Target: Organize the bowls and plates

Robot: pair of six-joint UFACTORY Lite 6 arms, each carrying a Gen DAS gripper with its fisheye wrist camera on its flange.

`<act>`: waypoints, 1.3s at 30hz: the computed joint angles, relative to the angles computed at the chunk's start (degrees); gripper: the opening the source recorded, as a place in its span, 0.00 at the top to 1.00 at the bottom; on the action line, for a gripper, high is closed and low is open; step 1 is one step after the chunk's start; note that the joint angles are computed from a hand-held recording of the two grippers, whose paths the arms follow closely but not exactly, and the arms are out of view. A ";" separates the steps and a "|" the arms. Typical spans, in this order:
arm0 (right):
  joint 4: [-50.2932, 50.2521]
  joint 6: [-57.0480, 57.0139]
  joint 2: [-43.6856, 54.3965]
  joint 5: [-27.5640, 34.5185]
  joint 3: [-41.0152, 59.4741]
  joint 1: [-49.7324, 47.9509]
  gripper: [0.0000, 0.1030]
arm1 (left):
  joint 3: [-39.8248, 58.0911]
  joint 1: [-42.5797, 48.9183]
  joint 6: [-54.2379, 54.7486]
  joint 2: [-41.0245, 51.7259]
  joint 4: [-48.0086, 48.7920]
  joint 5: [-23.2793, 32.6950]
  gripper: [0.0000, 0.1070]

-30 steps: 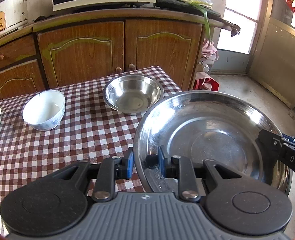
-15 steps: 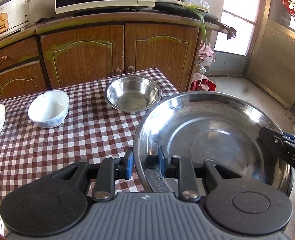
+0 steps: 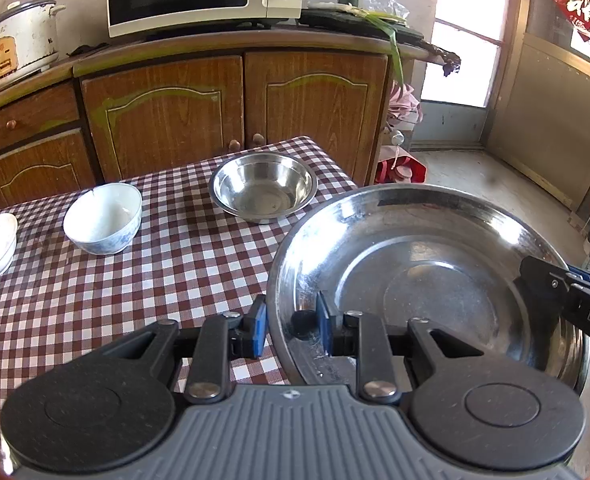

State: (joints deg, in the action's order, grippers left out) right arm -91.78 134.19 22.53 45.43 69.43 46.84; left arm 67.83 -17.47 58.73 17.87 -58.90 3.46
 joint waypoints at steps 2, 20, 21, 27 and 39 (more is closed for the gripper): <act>0.63 0.46 -0.77 0.95 -0.96 0.93 0.78 | -1.25 -0.10 5.17 -1.01 -4.91 0.00 0.75; 6.68 3.44 -8.12 9.25 -9.96 8.97 0.78 | -10.97 -2.04 39.73 -8.64 -38.75 0.87 0.74; 7.06 3.43 -8.40 9.64 -10.24 9.38 0.78 | -11.41 -2.07 40.28 -9.04 -39.36 0.96 0.74; 8.91 3.07 -9.64 12.17 -11.17 12.13 0.78 | -15.27 -1.85 47.69 -12.61 -47.11 1.46 0.74; 11.06 1.69 -7.32 14.79 -7.59 16.51 0.78 | -20.98 1.66 45.81 -17.99 -44.52 3.17 0.74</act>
State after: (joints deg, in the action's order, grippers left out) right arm -80.72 135.89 15.21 60.21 61.84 63.34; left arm 46.85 -15.81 104.55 -0.12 -103.43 6.63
